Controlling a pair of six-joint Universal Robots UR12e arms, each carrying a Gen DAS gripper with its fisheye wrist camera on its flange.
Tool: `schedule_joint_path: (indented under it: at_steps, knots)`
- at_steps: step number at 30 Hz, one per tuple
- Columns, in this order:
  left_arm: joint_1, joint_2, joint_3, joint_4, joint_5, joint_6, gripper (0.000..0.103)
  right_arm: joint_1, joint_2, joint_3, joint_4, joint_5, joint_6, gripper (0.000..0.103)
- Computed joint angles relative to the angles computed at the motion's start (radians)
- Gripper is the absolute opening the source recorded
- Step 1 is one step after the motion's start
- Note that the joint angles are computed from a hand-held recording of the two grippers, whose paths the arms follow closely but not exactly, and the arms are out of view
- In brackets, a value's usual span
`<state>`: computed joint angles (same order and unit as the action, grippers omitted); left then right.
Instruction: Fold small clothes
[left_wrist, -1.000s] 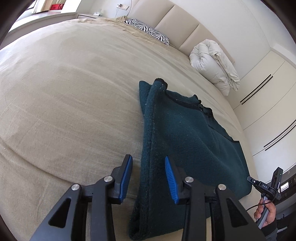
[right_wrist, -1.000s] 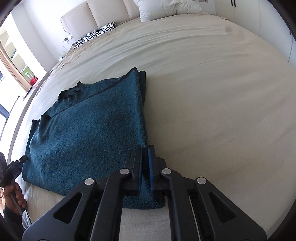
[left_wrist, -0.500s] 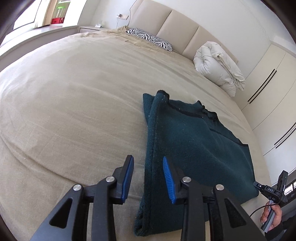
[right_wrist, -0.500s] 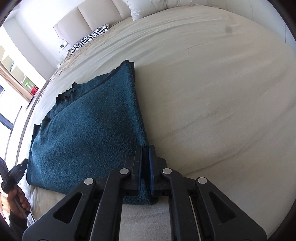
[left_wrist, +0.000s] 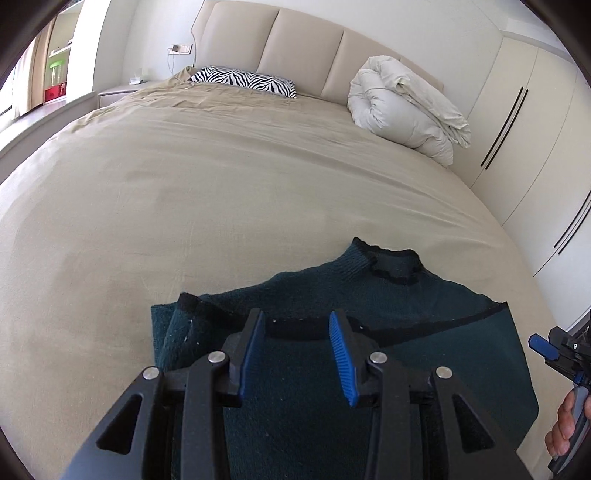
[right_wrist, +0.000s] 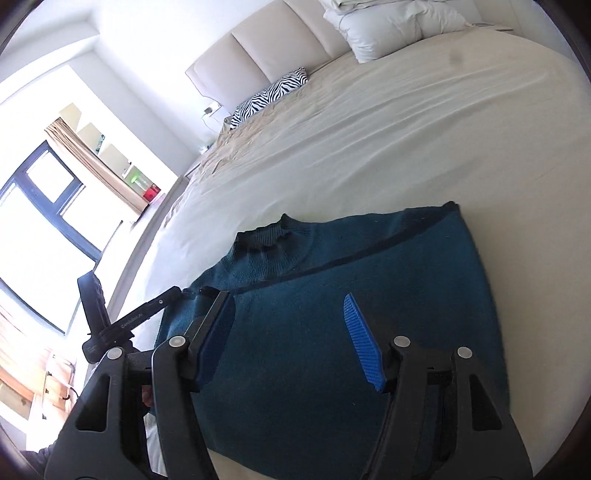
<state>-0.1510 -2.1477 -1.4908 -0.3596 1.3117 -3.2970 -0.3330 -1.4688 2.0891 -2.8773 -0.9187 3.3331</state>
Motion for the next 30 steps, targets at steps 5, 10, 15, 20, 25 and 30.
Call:
schedule_joint_path:
  at_steps: [5,10,15,20,25,30]
  knots:
    - [0.042,-0.026,-0.001,-0.022,-0.078,-0.061,0.02,0.038,0.133,-0.098,0.064,0.058,0.045,0.06]
    - [0.053,-0.014,-0.036,0.018,-0.086,-0.059,0.012,-0.004,0.198,-0.085,-0.079,0.092,0.206,0.031]
    - [0.088,-0.011,-0.063,0.052,-0.139,-0.18,0.006,-0.06,0.186,-0.045,-0.203,-0.039,0.365,0.031]
    - [0.069,0.001,-0.072,0.064,-0.059,-0.161,0.006,-0.086,0.135,-0.001,-0.241,-0.136,0.449,0.037]
    - [0.074,0.0,-0.083,0.095,-0.073,-0.191,0.006,-0.057,0.093,0.014,-0.254,-0.013,0.36,0.045]
    - [0.088,-0.001,-0.091,0.106,-0.124,-0.209,0.006,0.014,0.096,-0.015,-0.101,0.178,0.132,0.046]
